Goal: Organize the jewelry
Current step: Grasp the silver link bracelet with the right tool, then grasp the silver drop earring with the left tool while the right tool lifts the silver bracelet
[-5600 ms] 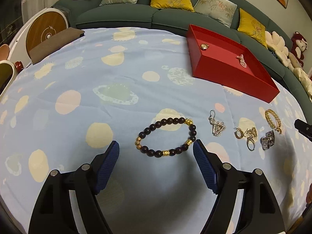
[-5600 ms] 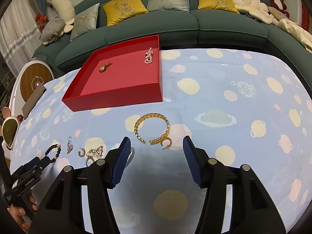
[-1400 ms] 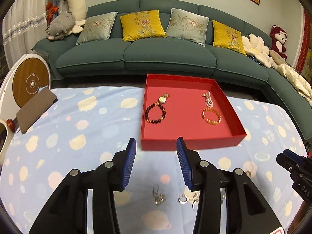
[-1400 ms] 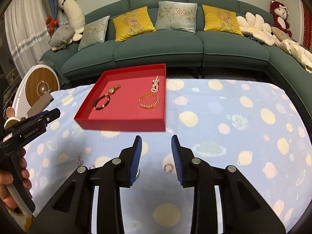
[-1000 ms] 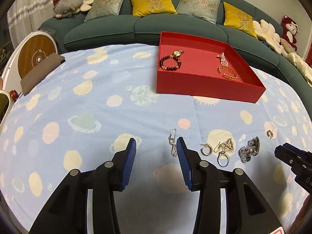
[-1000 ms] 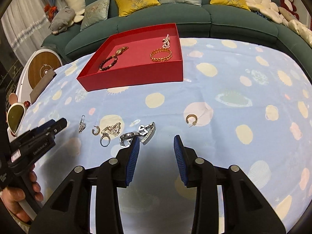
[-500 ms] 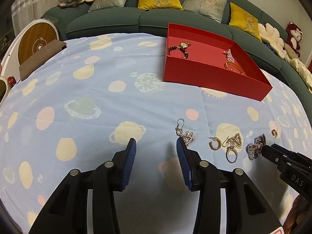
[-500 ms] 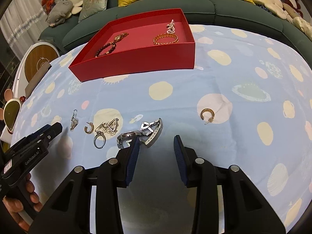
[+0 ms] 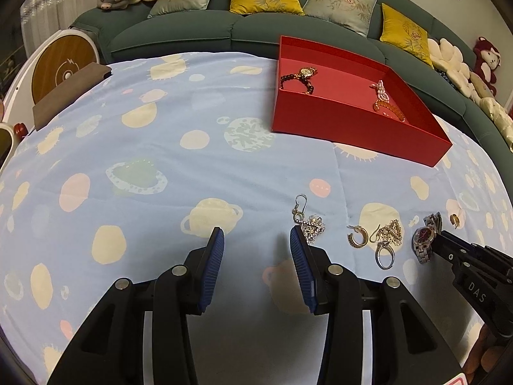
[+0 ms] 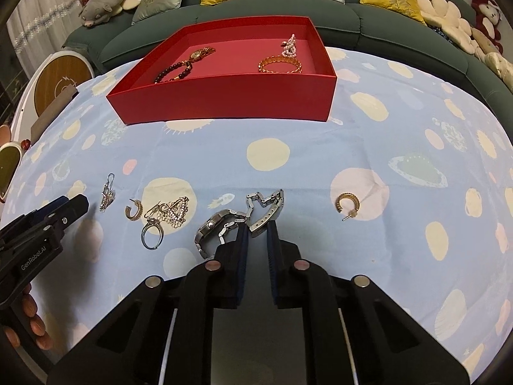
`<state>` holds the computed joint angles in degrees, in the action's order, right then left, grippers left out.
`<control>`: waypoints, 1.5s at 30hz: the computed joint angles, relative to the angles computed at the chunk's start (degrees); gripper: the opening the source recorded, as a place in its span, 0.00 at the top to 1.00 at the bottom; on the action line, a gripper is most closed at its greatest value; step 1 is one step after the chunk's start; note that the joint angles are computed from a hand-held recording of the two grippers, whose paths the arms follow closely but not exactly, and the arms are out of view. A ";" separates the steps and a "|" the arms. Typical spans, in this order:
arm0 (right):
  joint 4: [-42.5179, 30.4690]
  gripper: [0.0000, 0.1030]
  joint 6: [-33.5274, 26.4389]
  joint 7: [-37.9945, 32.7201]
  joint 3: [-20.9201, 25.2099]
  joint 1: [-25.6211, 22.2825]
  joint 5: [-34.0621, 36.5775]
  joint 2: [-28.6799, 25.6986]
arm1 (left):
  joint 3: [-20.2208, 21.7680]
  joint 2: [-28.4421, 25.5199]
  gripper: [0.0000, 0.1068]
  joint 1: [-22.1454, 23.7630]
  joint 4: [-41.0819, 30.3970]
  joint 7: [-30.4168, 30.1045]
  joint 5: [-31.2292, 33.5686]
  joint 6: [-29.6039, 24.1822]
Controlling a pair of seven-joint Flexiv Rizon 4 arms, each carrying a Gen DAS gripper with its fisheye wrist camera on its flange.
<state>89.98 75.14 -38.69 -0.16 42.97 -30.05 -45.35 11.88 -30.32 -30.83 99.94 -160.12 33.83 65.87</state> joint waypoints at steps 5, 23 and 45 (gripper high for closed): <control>1.32 1.00 1.51 1.17 0.14 -0.51 1.02 1.06 | 0.31 0.89 0.61 0.01 1.43 -0.63 0.69 0.45; 2.00 0.99 4.79 0.94 3.12 -3.20 4.70 1.87 | 1.18 -3.80 0.47 -1.06 -2.26 4.70 -5.00 4.33; -2.87 0.77 1.69 -2.09 3.16 -2.57 6.39 -1.50 | 4.02 -4.30 0.91 -3.50 -3.28 3.53 -0.77 6.42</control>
